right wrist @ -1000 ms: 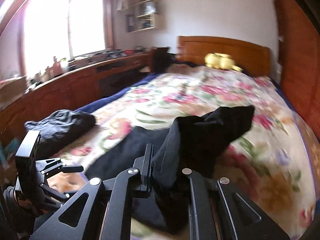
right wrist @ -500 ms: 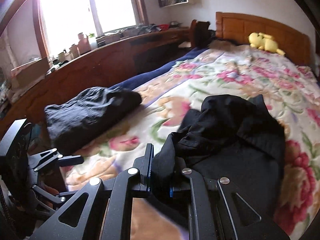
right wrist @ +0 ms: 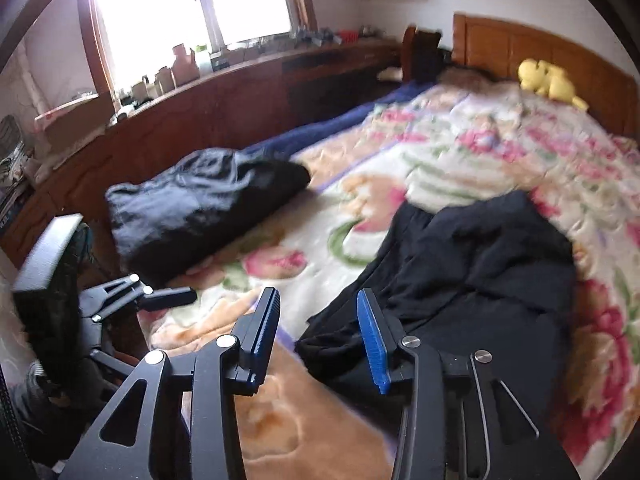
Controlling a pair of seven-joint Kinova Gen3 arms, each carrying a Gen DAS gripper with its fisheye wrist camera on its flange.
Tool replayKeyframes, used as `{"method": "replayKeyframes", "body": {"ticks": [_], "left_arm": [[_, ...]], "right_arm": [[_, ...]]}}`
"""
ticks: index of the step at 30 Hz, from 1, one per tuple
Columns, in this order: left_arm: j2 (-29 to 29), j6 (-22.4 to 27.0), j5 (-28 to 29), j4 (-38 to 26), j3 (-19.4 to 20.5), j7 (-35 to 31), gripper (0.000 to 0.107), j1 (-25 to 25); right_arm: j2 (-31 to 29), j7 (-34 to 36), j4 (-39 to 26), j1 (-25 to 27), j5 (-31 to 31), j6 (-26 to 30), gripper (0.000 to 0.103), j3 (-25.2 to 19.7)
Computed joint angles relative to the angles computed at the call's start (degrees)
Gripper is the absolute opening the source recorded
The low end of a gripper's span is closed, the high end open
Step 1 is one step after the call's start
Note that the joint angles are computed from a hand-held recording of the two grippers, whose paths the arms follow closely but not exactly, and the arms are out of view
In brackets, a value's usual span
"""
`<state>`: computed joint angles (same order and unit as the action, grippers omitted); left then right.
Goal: Fold large clothes
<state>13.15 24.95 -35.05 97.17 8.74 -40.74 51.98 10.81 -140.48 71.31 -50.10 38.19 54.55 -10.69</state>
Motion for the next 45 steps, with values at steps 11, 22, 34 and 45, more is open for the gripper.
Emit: {"method": "replayKeyframes", "body": {"ticks": [11,22,34,45], "left_arm": [[3.4,-1.0,1.3,-6.7,0.3,-3.5,0.071,2.4],[9.7,1.2,13.1,-14.6,1.2,-14.9,0.071,2.0],[10.5,0.5,19.2,-15.8,0.1,-21.5,0.013,2.1],[5.6,-2.4,4.5,-9.6,-9.2,-4.9,0.011,9.8]], "right_arm": [[-8.3,-8.1,7.8,3.5,10.0,10.3,0.043,-3.8],[-11.9,-12.5,16.7,6.9,7.0,8.5,0.043,-8.0],[-10.6,-20.3,20.5,7.1,8.2,8.2,0.065,-9.5],[-8.0,-26.1,20.2,3.7,16.2,6.7,0.031,-8.5]]}}
